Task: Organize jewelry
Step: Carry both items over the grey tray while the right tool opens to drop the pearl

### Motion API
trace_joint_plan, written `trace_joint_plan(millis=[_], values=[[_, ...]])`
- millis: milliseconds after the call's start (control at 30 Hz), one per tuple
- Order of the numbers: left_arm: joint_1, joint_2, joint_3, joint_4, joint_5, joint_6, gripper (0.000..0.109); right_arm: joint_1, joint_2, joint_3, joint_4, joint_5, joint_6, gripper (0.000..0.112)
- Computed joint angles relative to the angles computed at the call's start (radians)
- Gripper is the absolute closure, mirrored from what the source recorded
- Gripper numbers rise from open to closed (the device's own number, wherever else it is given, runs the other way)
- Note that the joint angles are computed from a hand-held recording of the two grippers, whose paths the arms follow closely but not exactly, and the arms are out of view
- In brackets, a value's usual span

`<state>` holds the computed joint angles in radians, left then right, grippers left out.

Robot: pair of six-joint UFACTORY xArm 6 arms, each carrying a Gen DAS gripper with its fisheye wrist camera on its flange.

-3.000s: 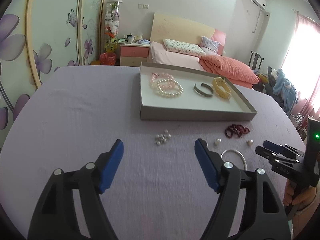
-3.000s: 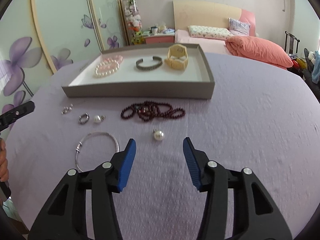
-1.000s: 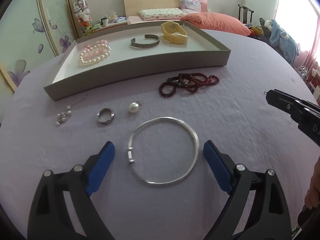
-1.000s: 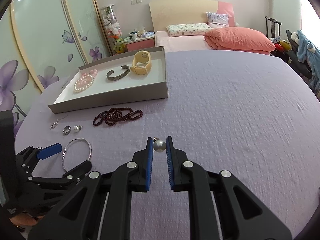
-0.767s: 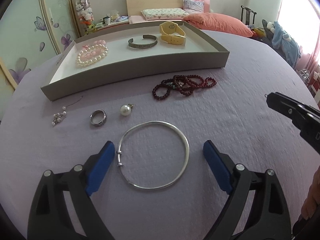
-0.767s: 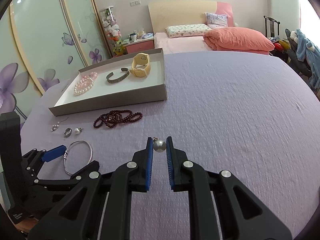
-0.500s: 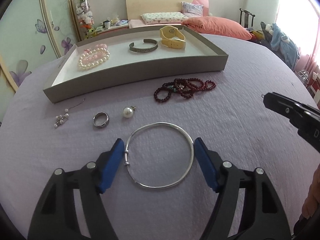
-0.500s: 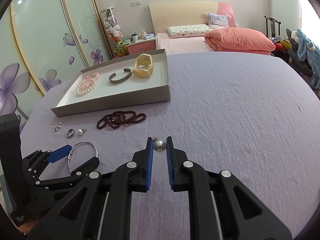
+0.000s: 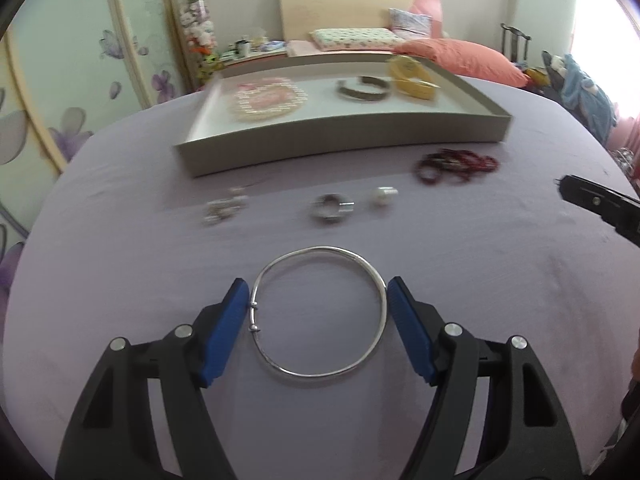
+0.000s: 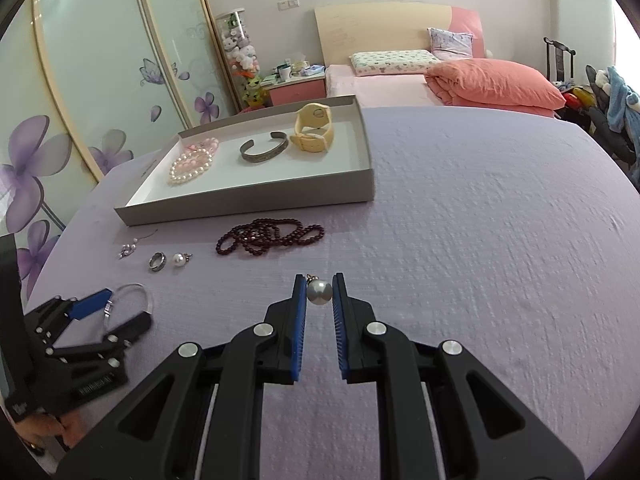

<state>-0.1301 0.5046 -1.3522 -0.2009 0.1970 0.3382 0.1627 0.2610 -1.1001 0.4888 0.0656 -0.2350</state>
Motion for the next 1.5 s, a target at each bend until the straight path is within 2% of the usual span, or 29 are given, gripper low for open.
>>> trace_joint_plan(millis=[100, 233, 467, 667, 833, 1000, 1033, 1100, 1200, 1300, 1500], values=[[0.038, -0.002, -0.005, 0.018, 0.0, -0.031, 0.039, 0.01, 0.008, -0.012, -0.006, 0.003, 0.001, 0.098], [0.071, -0.01, -0.03, -0.039, -0.002, -0.01, 0.039, 0.023, 0.018, -0.029, -0.011, 0.007, -0.003, 0.098], [0.089, -0.041, -0.044, -0.153, -0.036, 0.064, 0.039, 0.039, 0.028, -0.052, -0.035, 0.009, 0.002, 0.098], [0.093, -0.042, -0.071, -0.175, -0.037, 0.071, 0.039, 0.042, 0.034, -0.062, -0.082, 0.008, 0.032, 0.098], [0.092, -0.025, -0.11, -0.178, -0.04, 0.069, 0.039, 0.035, 0.042, -0.096, -0.155, -0.002, 0.085, 0.098], [0.083, 0.009, -0.179, -0.186, -0.035, 0.072, 0.039, 0.013, 0.085, -0.188, -0.377, -0.045, 0.263, 0.098], [0.081, 0.025, -0.21, -0.192, -0.027, 0.073, 0.039, 0.013, 0.098, -0.211, -0.369, -0.047, 0.254, 0.098], [0.076, 0.05, -0.26, -0.235, -0.011, 0.105, 0.039, 0.003, 0.148, -0.289, -0.438, -0.058, 0.309, 0.098], [0.072, 0.111, -0.361, -0.262, 0.021, 0.116, 0.039, 0.004, 0.231, -0.406, -0.36, -0.045, 0.238, 0.098], [0.069, 0.207, -0.517, -0.25, 0.082, 0.088, 0.039, 0.001, 0.347, -0.57, -0.268, 0.038, 0.161, 0.098], [0.06, 0.393, -0.806, -0.173, 0.193, -0.001, 0.039, -0.013, 0.518, -0.797, -0.27, 0.184, 0.17, 0.098]])
